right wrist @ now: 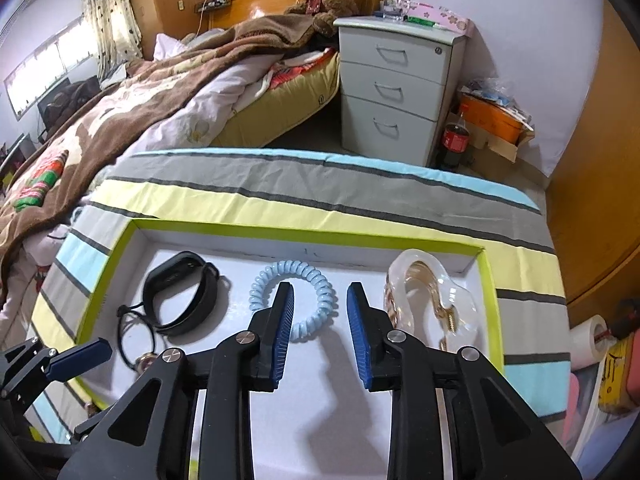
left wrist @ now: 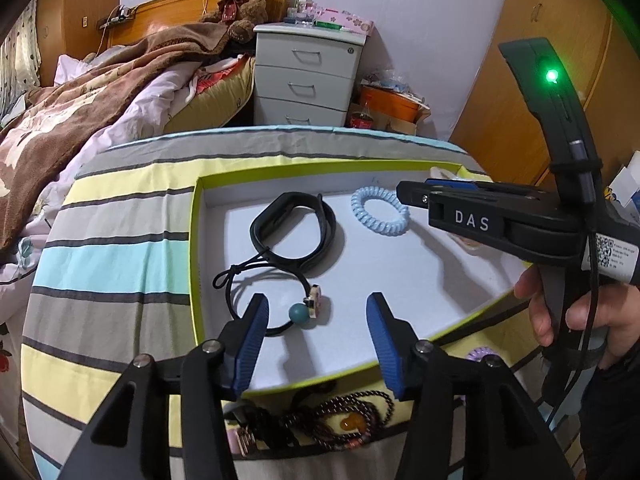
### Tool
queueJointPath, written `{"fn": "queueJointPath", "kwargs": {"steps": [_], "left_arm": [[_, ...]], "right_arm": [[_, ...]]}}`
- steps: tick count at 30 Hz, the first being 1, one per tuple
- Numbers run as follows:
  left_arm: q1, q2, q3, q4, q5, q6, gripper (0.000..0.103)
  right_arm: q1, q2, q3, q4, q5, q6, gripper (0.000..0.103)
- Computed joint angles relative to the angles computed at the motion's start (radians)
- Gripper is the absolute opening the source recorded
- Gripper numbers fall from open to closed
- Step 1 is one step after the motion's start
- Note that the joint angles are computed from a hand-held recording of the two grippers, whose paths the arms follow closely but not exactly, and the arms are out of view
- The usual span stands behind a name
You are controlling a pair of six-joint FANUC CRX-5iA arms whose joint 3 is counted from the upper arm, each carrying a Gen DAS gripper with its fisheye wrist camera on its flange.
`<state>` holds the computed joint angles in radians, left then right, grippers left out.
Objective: Organize jewelry
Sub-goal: 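Grasp the purple coil hair tie with the right gripper while the left moves to the rhinestone clip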
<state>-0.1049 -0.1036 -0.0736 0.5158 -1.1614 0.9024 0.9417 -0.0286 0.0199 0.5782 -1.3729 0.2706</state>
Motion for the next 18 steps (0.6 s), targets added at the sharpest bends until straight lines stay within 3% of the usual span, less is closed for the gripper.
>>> {"fn": "queueJointPath", "kwargs": {"steps": [18], "left_arm": [[0.117,-0.162,-0.101,0.093,-0.028,-0.063,0.065]], "right_arm": [[0.223,-0.043,-0.012,0.18,-0.141,-0.17,0.029]]}}
